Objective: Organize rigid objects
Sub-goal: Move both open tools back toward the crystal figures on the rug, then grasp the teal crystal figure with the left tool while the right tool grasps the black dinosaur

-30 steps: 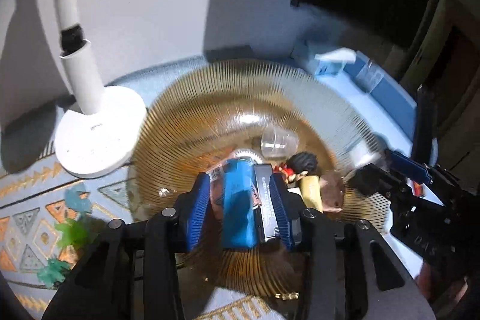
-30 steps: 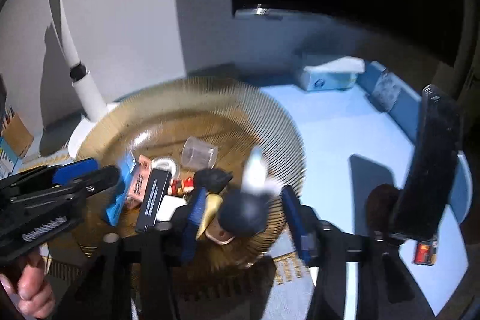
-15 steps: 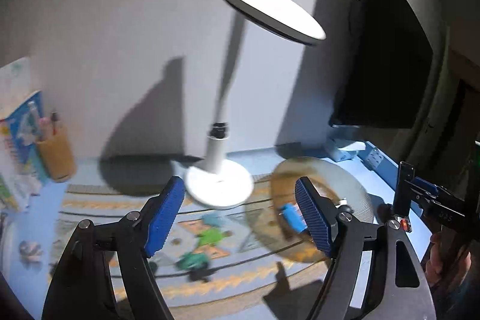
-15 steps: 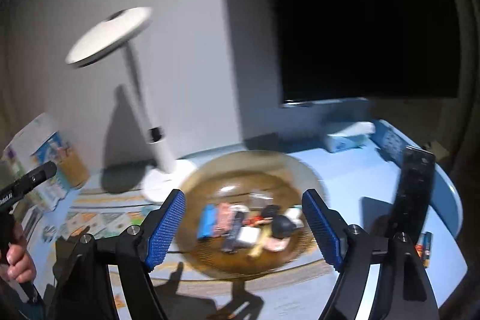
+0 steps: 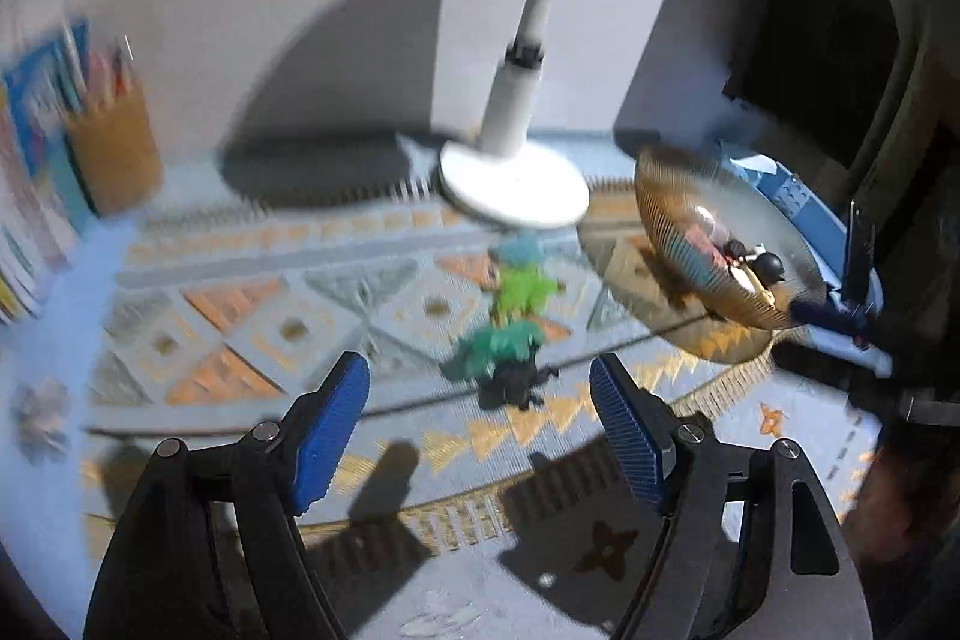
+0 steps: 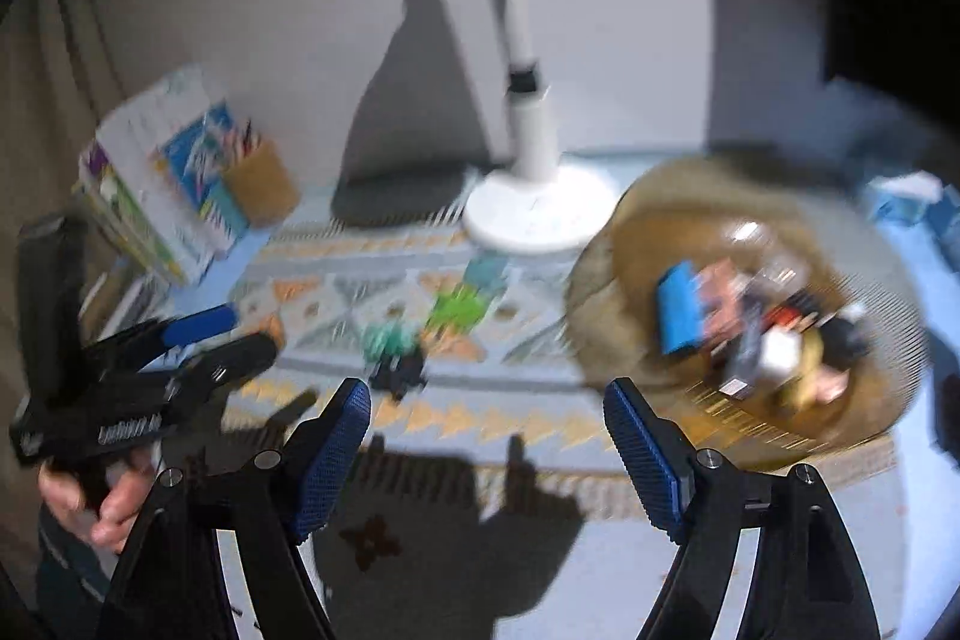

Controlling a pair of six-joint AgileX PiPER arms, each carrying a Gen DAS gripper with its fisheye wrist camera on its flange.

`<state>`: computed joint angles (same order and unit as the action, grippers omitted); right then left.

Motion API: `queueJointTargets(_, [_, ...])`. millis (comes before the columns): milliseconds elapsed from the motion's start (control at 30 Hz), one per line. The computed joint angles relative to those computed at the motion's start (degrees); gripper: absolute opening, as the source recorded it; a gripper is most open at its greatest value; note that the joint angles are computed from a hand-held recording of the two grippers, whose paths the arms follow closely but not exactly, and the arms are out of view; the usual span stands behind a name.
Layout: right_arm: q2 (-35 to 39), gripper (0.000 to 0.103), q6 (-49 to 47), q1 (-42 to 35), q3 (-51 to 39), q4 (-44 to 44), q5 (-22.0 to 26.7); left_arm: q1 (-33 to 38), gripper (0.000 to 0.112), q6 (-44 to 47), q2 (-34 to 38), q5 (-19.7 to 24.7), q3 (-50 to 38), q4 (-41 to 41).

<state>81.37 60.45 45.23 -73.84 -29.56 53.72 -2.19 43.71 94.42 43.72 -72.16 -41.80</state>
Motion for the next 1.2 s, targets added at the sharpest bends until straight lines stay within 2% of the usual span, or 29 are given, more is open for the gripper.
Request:
queueJointTargets(100, [3.0, 0.079, -3.2, -1.3, 1.3, 4.7, -4.3, 2.4, 0.074, 3.9, 8.1, 8.8, -5.9, -6.8])
queueJointTargets(167, [4.8, 0.079, -6.3, -2.5, 1.6, 8.0, -7.6, 1.8, 0.074, 3.5, 11.5, 11.5, -9.1, -7.0])
queueJointTargets(200, [5.8, 0.079, -9.7, -3.7, 1.6, 10.9, -10.5, 0.6, 0.074, 2.3, 13.5, 11.4, -11.1, -5.5])
queueJointTargets(267, [8.6, 0.079, -15.3, -5.4, -0.1, 14.7, -12.8, -1.4, 0.073, 0.4, 15.8, 10.2, -13.4, -3.2])
queueJointTargets(400, [14.2, 0.079, -20.9, -6.5, -5.5, 16.9, -11.8, -2.7, 0.072, -0.2, 19.6, 10.7, -16.5, -4.2])
queueJointTargets(567, [17.3, 0.079, -20.0, -5.5, -6.8, 13.2, -12.8, -2.6, 0.071, 0.8, 20.2, 10.2, -15.8, -5.7])
queueJointTargets(667, [18.8, 0.079, -21.2, -6.1, -7.8, 14.0, -13.5, -2.2, 0.063, 0.6, 20.7, 10.1, -15.9, -6.1])
queueJointTargets(833, [21.5, 0.079, -19.3, -5.2, -10.1, 10.3, -12.6, -1.2, 0.048, 1.9, 21.4, 11.4, -16.0, -8.7])
queueJointTargets(967, [23.7, 0.078, -17.9, -4.2, -11.7, 7.6, -11.4, -1.3, 0.045, 3.0, 20.6, 10.7, -14.9, -9.4])
queueJointTargets(1000, [24.1, 0.078, -17.2, -3.9, -12.2, 6.7, -10.9, -1.1, 0.045, 3.0, 20.5, 10.5, -14.6, -9.8])
queueJointTargets(1067, [25.4, 0.061, -17.0, -3.6, -13.6, 5.9, -9.3, -0.2, 0.045, 3.2, 20.6, 10.8, -14.5, -11.4])
queueJointTargets(1200, [25.9, 0.048, -19.7, -4.9, -13.8, 9.3, -10.7, 2.6, 0.045, 2.6, 21.9, 12.7, -15.2, -15.1])
